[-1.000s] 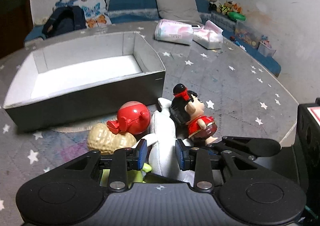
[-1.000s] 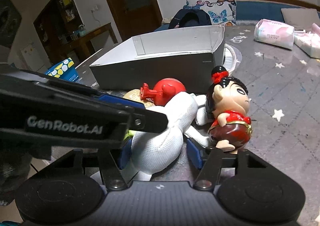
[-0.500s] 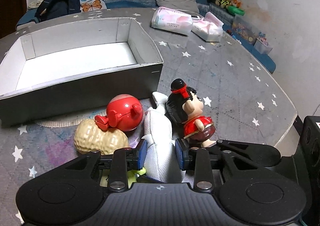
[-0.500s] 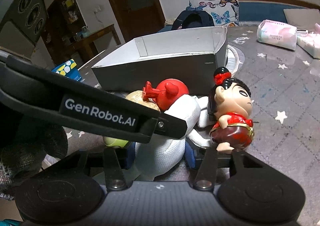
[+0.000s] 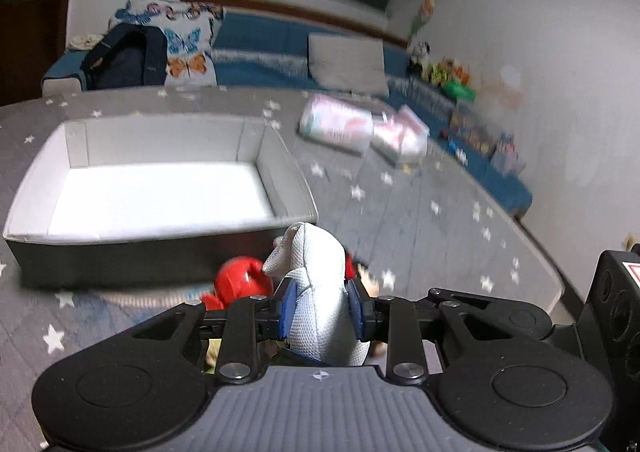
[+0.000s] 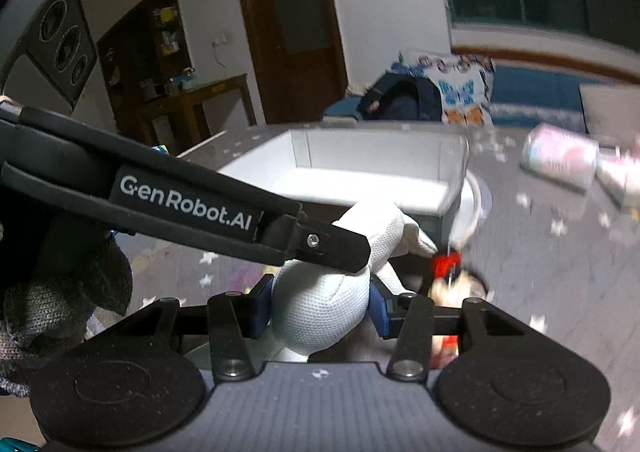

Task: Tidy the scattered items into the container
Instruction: 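Lift the white bunny plush with the right gripper over the box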

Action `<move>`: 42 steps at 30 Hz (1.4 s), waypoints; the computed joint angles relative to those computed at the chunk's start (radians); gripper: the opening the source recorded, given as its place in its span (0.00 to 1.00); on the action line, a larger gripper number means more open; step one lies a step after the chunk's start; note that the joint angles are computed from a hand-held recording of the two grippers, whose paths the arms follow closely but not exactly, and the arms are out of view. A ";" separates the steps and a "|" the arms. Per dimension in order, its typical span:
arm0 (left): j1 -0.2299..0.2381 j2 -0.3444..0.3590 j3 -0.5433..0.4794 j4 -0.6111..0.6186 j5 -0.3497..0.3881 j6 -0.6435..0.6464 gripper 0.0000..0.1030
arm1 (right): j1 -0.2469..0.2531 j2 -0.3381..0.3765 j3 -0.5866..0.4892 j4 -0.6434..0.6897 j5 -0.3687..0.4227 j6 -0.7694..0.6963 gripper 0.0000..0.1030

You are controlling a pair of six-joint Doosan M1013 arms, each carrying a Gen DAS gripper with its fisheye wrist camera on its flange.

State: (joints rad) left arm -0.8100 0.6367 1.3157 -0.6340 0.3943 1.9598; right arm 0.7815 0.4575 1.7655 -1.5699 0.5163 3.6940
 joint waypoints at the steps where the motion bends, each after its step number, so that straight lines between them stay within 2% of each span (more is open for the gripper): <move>1: 0.003 -0.001 0.000 -0.023 -0.011 0.009 0.30 | -0.004 -0.002 -0.005 0.003 -0.003 -0.024 0.47; 7: 0.019 -0.001 -0.011 -0.170 -0.076 0.089 0.30 | -0.028 0.002 -0.058 0.042 0.000 -0.227 0.47; 13: 0.042 0.020 -0.054 -0.329 -0.097 0.154 0.30 | -0.055 0.014 -0.118 0.099 0.005 -0.465 0.47; 17: 0.050 0.039 -0.086 -0.412 -0.145 0.190 0.30 | -0.079 0.037 -0.181 0.167 0.002 -0.687 0.47; 21: 0.064 0.071 -0.137 -0.465 -0.169 0.168 0.30 | -0.104 0.073 -0.255 0.251 -0.001 -0.930 0.47; 24: 0.074 0.104 -0.182 -0.410 -0.174 0.068 0.30 | -0.124 0.109 -0.317 0.358 -0.010 -1.133 0.47; 28: 0.086 0.154 -0.246 -0.221 -0.144 -0.180 0.30 | -0.144 0.165 -0.398 0.537 0.003 -1.417 0.47; 31: 0.096 0.182 -0.272 -0.174 -0.115 -0.283 0.29 | -0.155 0.205 -0.447 0.657 0.021 -1.619 0.47; 33: 0.101 0.198 -0.286 -0.155 -0.103 -0.333 0.29 | -0.163 0.228 -0.476 0.730 0.036 -1.744 0.47; 36: 0.105 0.216 -0.300 -0.127 -0.098 -0.389 0.22 | -0.172 0.260 -0.515 0.804 0.066 -1.901 0.47; 42: 0.107 0.239 -0.323 -0.044 -0.073 -0.472 0.22 | -0.187 0.303 -0.554 0.881 0.093 -2.080 0.47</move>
State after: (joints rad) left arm -0.7026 0.8753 0.9922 -0.6781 0.3217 1.4876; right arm 0.5947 0.7603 1.2110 -0.6890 0.6089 1.6139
